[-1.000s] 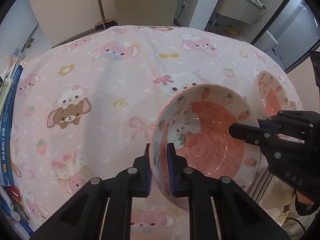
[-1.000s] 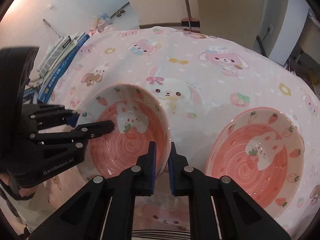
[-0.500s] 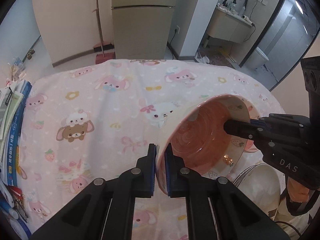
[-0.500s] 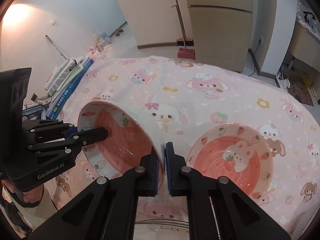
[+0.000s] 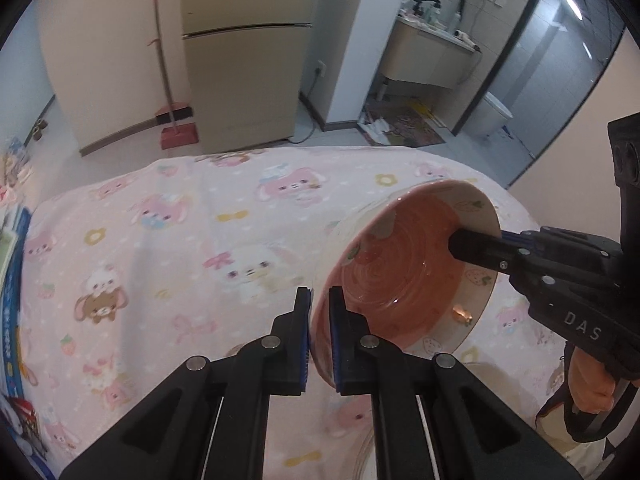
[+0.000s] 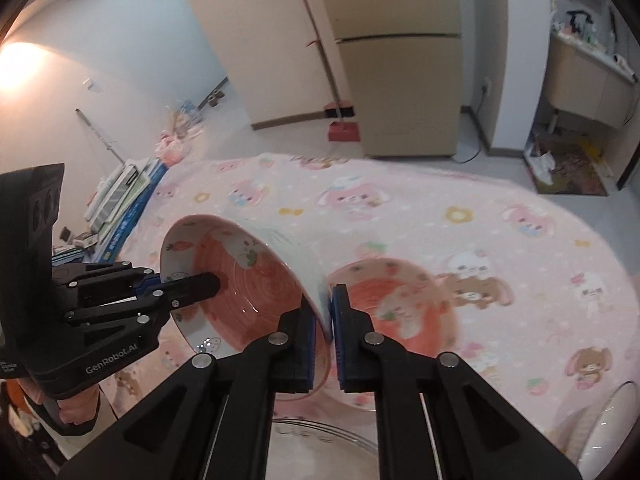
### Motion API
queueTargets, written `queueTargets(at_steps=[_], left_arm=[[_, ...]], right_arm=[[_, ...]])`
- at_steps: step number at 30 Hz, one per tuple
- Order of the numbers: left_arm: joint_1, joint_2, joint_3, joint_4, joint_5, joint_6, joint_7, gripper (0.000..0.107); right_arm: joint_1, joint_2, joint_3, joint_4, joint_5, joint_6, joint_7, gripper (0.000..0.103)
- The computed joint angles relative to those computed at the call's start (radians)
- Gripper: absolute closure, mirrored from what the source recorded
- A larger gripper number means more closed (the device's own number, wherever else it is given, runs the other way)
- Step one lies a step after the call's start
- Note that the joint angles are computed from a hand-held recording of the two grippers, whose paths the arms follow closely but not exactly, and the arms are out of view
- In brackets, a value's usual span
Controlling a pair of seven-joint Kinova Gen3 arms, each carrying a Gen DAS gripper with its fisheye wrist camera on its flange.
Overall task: Organize plates and bowls
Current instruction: 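Lift the pink bowl with both grippers and carry it toward the other pink bowl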
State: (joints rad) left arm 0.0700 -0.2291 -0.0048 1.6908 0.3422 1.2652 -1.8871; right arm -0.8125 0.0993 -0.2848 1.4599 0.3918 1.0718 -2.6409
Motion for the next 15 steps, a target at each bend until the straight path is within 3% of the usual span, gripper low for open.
queueTargets(at_steps=[10,15], left_arm=[[0.077,0.049,0.108,-0.015,-0.071,-0.029,0.104,0.098],[0.097,0.069,0.110,0.002,-0.092,-0.048,0.136,0.098]], right_arm=[[0.101,-0.087,-0.004,0.128,-0.090,-0.044,0.025,0.095],[0.145,-0.091,-0.001,0.177,-0.154,-0.105,0.065,0.095]])
